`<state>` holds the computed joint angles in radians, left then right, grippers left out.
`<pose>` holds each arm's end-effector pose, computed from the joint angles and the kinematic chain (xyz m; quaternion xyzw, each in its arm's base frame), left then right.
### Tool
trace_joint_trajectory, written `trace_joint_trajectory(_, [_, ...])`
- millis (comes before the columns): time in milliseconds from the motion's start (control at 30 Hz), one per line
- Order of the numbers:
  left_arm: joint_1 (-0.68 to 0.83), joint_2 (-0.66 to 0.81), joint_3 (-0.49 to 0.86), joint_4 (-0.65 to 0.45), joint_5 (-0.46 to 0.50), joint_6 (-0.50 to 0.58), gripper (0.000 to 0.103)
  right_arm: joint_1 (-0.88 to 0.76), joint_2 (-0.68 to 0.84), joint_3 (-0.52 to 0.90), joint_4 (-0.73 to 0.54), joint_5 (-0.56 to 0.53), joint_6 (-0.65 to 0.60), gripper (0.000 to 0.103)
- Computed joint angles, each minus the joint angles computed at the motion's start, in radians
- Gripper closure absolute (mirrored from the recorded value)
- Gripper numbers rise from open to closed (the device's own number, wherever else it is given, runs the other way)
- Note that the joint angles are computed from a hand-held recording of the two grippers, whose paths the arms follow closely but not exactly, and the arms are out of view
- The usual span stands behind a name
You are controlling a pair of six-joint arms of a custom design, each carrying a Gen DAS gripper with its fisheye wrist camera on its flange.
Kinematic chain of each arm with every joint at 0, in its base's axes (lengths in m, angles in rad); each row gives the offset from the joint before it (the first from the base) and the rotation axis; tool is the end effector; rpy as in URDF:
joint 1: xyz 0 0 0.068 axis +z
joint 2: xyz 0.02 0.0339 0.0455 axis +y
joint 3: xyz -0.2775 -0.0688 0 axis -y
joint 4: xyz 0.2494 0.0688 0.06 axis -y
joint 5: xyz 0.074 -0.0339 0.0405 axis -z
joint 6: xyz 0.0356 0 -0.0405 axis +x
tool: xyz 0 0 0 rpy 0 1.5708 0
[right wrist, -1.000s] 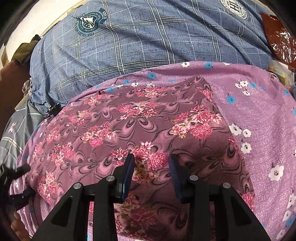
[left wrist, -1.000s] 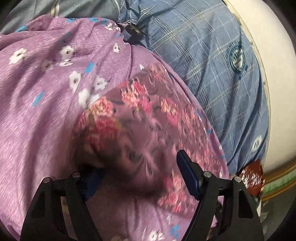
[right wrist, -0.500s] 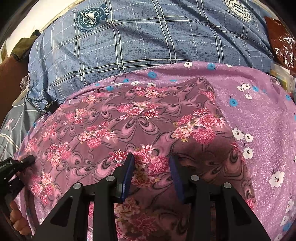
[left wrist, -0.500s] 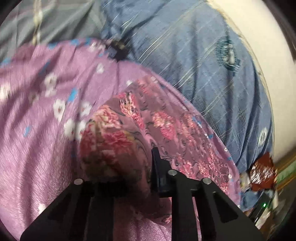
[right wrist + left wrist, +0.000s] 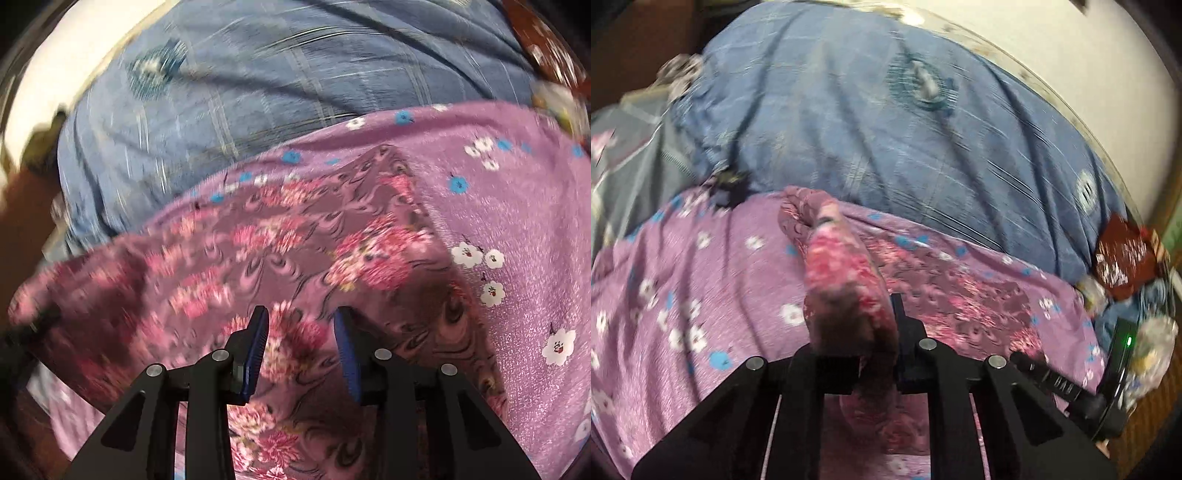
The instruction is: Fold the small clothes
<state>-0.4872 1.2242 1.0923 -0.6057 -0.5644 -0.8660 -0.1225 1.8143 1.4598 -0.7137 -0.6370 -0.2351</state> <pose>0.2368 -0.1039 0.3312 -0.2760 0.8414 -0.0448 0.4625 0.3907 -0.0268 0.2626 -0.1295 0.9140 0.2565 0.2863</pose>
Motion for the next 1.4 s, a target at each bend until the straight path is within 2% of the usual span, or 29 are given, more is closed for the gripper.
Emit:
trace_joint_trajectory(67, [-0.033, 0.048, 0.056, -0.015, -0.011, 0.023, 0.093, -0.043, 0.048, 0.066, -0.04, -0.081, 0.03, 0.064])
trace_joint_trajectory(200, [-0.11, 0.17, 0.19, -0.039, -0.02, 0.068, 0.093, -0.103, 0.121, 0.167, -0.09, -0.161, 0.069, 0.064])
trace_joint_trajectory(400, [-0.22, 0.423, 0.427, -0.035, 0.046, 0.153, 0.092, -0.211, 0.256, 0.368, -0.192, -0.245, 0.129, 0.064])
trace_joint_trajectory(433, [-0.23, 0.462, 0.463, -0.038, 0.074, 0.16, 0.089, -0.227, 0.272, 0.391, -0.205, -0.262, 0.134, 0.063])
trace_joint_trajectory(467, [-0.238, 0.496, 0.497, -0.045, 0.108, 0.167, 0.079, -0.243, 0.296, 0.424, -0.228, -0.282, 0.136, 0.061])
trace_joint_trajectory(500, [-0.244, 0.513, 0.513, -0.046, 0.135, 0.175, 0.062, -0.259, 0.333, 0.477, -0.276, -0.309, 0.132, 0.061])
trace_joint_trajectory(567, [-0.264, 0.499, 0.487, -0.008, 0.15, 0.193, 0.039, -0.281, 0.407, 0.585, -0.396, -0.368, 0.103, 0.061])
trace_joint_trajectory(600, [-0.277, 0.472, 0.454, 0.019, 0.119, 0.206, 0.035, -0.286, 0.438, 0.633, -0.448, -0.39, 0.089, 0.061])
trace_joint_trajectory(667, [-0.28, 0.413, 0.397, 0.052, 0.087, 0.231, 0.034, -0.291, 0.49, 0.714, -0.546, -0.427, 0.056, 0.057])
trace_joint_trajectory(733, [-0.258, 0.372, 0.359, 0.064, 0.075, 0.223, 0.031, -0.29, 0.509, 0.743, -0.592, -0.442, 0.034, 0.054])
trace_joint_trajectory(833, [-0.195, 0.31, 0.294, 0.047, 0.067, 0.175, 0.03, -0.274, 0.546, 0.799, -0.697, -0.468, -0.021, 0.049])
trace_joint_trajectory(933, [-0.117, 0.248, 0.183, 0.072, 0.093, 0.119, 0.03, -0.252, 0.564, 0.826, -0.776, -0.456, -0.08, 0.049])
trace_joint_trajectory(1067, [-0.042, 0.207, 0.041, 0.161, 0.16, 0.047, 0.03, -0.214, 0.535, 0.774, -0.76, -0.421, -0.096, 0.049])
trace_joint_trajectory(1167, [-0.013, 0.216, -0.011, 0.22, 0.212, 0.033, 0.03, -0.192, 0.518, 0.74, -0.723, -0.382, -0.081, 0.049])
trace_joint_trajectory(1233, [-0.001, 0.228, -0.028, 0.241, 0.246, 0.038, 0.03, -0.18, 0.504, 0.703, -0.681, -0.349, -0.061, 0.049])
trace_joint_trajectory(1300, [0.025, 0.26, -0.022, 0.26, 0.324, 0.053, 0.03, -0.163, 0.487, 0.675, -0.636, -0.331, -0.035, 0.047])
trace_joint_trajectory(1400, [0.041, 0.272, -0.029, 0.28, 0.37, 0.05, 0.03, -0.147, 0.444, 0.617, -0.578, -0.316, -0.03, 0.046])
